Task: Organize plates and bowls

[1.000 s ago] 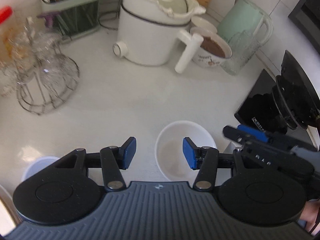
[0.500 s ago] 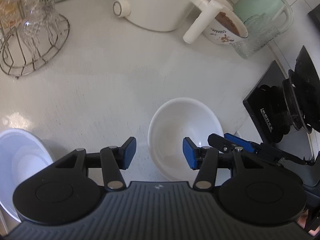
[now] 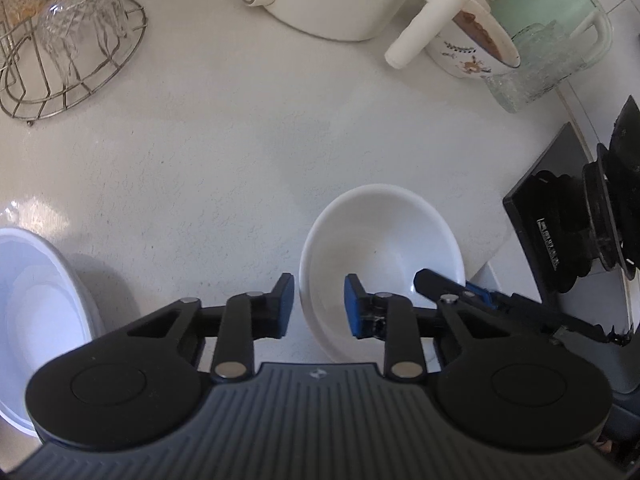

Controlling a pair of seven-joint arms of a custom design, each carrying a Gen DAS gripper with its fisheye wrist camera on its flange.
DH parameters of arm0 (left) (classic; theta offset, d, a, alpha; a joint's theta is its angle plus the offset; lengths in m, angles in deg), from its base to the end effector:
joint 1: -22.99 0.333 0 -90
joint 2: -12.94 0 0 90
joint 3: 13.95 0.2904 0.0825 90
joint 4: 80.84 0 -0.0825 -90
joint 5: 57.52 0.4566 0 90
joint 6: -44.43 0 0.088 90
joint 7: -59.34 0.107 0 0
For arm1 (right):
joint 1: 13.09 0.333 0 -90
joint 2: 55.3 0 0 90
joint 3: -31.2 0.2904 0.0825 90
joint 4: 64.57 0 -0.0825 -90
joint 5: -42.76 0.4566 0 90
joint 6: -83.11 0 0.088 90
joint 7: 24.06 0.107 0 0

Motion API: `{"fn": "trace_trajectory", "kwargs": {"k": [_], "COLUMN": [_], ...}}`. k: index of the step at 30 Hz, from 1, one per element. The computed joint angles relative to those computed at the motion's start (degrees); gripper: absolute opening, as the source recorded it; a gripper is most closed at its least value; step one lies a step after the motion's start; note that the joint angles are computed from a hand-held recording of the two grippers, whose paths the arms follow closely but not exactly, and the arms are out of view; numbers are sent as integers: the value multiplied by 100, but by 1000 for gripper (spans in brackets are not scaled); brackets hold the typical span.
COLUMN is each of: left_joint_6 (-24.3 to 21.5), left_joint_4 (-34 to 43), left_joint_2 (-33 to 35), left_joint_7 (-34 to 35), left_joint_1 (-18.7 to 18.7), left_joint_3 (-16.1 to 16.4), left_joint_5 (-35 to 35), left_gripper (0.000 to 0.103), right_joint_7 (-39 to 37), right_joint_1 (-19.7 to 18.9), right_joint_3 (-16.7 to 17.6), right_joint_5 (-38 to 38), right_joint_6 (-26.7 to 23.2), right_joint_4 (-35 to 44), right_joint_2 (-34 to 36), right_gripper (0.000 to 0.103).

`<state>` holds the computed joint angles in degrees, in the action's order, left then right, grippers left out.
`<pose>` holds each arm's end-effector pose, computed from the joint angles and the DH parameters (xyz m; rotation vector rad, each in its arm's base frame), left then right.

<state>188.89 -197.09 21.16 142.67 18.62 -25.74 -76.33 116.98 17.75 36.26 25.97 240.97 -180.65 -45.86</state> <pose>0.6403 -0.1805 0.3492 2.2301 -2.0663 0.6691 0.5439 0.4069 0.3636 -1.7930 1.8472 -0.2452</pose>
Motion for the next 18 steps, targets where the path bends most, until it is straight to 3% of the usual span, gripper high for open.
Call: {"fn": "trace_trajectory", "kwargs": {"k": [7,18], "left_joint_6": [-32,-154], "left_joint_4": [-70,-258], "left_joint_2": [-62,-453], "left_joint_7": [-128,-254], "left_joint_1": [-28,-65], "left_joint_3": [21,99], "left_joint_5": [83,51], "left_gripper": [21,21], "right_joint_7": [-243,-684], "right_joint_1": [-50,-171], "right_joint_3": [40,171], "right_joint_5": [235,956], "right_joint_6": [69,241], "right_joint_4": [-35,-258], "right_joint_2": [-10,-260], "right_gripper": [11,11]}}
